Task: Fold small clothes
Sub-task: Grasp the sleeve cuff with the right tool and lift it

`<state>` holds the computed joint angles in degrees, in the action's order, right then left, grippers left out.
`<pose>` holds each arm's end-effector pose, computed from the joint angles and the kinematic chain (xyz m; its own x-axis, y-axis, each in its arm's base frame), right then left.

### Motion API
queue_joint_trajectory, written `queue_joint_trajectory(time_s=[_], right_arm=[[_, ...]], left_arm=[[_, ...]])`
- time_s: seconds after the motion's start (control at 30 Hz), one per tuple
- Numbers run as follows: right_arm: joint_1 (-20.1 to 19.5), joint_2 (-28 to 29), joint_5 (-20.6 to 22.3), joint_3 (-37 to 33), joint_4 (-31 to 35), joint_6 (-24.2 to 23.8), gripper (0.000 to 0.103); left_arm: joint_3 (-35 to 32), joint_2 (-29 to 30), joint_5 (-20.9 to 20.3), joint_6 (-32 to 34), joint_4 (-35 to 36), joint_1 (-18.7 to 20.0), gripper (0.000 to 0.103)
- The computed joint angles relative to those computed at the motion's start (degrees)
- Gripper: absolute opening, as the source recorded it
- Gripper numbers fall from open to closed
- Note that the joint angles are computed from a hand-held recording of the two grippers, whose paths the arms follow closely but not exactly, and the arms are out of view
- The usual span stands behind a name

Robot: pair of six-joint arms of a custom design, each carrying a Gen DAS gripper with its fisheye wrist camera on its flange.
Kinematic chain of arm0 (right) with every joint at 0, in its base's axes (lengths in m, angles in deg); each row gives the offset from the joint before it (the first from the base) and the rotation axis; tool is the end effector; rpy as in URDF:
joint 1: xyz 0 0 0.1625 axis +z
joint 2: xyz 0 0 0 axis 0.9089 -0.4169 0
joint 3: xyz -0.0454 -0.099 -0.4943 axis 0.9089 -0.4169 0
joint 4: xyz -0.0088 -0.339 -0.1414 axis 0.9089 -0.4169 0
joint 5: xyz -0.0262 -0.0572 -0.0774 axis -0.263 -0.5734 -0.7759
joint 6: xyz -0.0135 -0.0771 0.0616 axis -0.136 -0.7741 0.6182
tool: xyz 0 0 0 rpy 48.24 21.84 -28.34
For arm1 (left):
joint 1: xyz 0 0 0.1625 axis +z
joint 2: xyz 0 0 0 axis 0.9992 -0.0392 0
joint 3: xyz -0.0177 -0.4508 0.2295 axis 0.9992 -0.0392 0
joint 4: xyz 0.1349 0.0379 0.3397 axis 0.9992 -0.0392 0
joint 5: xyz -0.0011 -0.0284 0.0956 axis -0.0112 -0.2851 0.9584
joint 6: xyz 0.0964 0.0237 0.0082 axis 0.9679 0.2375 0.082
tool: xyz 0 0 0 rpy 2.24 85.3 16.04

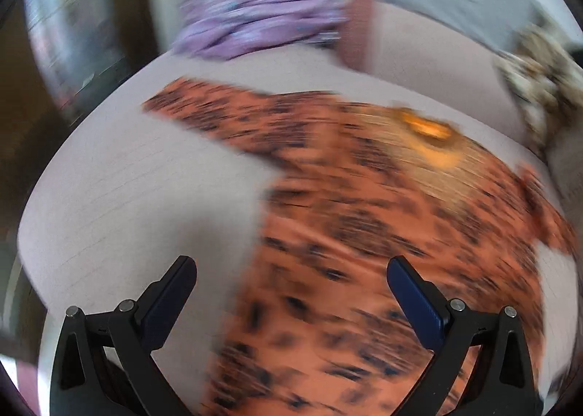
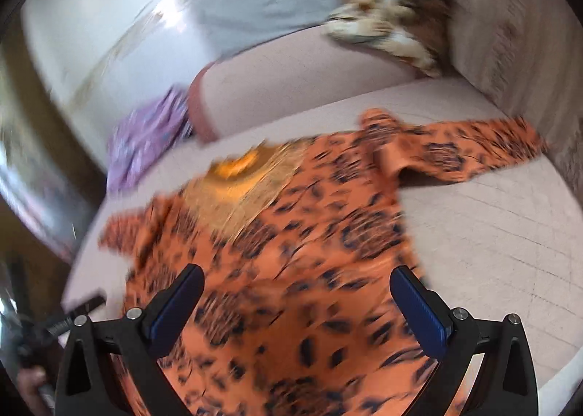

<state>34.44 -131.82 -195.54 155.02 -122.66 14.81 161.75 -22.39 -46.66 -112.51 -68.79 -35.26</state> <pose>0.1990 -0.6345 0.3365 -0.9249 0.1354 0.3553 -0.1816 0.6638 -0.7255 -0.2433 -0.6778 0.2722 -0.7083 -0.2783 -0.6487 0.2161 0.7894 -0.5746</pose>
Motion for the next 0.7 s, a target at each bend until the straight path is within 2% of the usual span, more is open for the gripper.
queue_joint_trajectory(time_s=[0.07, 0.2, 0.23, 0.27, 0.3, 0.37, 0.43, 0.5, 0.57, 0.6, 0.7], right_arm=[[-3.6, -1.6, 1.4, -0.8, -0.3, 2.5, 0.103], [-13.7, -4.4, 4.0, -5.9, 3.3, 12.6, 0.102], [-15.5, -4.7, 4.2, -7.5, 4.6, 14.8, 0.100], [-17.0, -4.7, 4.4, -9.2, 6.0, 16.2, 0.094], [-18.8, -4.5, 4.8, -11.9, 8.1, 17.3, 0.088], [-20.7, -3.8, 4.9, -15.9, 11.1, 18.1, 0.086], [-22.0, -2.4, 3.2, -20.4, 13.0, 18.8, 0.086], [-23.0, -0.9, 3.0, -24.5, 15.2, 19.0, 0.080], [-23.5, 1.0, 1.7, -28.6, 18.5, 19.2, 0.070], [-23.7, 2.2, 0.2, -31.3, 21.5, 19.5, 0.067], [-23.3, 4.5, -3.4, -34.9, 21.4, 18.7, 0.065]], left_arm=[[-1.4, -0.5, 1.9, -4.8, 4.4, 2.3, 0.103], [-5.2, -0.9, 6.8, -15.8, 16.2, 7.1, 0.103], [-6.0, -1.0, 8.0, -18.5, 19.0, 8.0, 0.103], [-6.2, -1.0, 8.7, -19.9, 20.2, 8.4, 0.103], [-6.3, -1.1, 9.6, -20.5, 19.9, 8.9, 0.103], [-6.8, -1.0, 11.1, -21.5, 19.4, 9.9, 0.103], [-7.0, -0.6, 11.6, -20.7, 18.0, 10.4, 0.103], [-7.5, 0.1, 11.3, -20.1, 16.4, 11.5, 0.103], [-6.7, 0.5, 9.7, -16.7, 9.4, 12.7, 0.103], [-6.3, 0.7, 10.8, -16.3, 7.6, 12.6, 0.103], [-6.2, 0.9, 10.8, -14.9, 5.8, 12.9, 0.103]])
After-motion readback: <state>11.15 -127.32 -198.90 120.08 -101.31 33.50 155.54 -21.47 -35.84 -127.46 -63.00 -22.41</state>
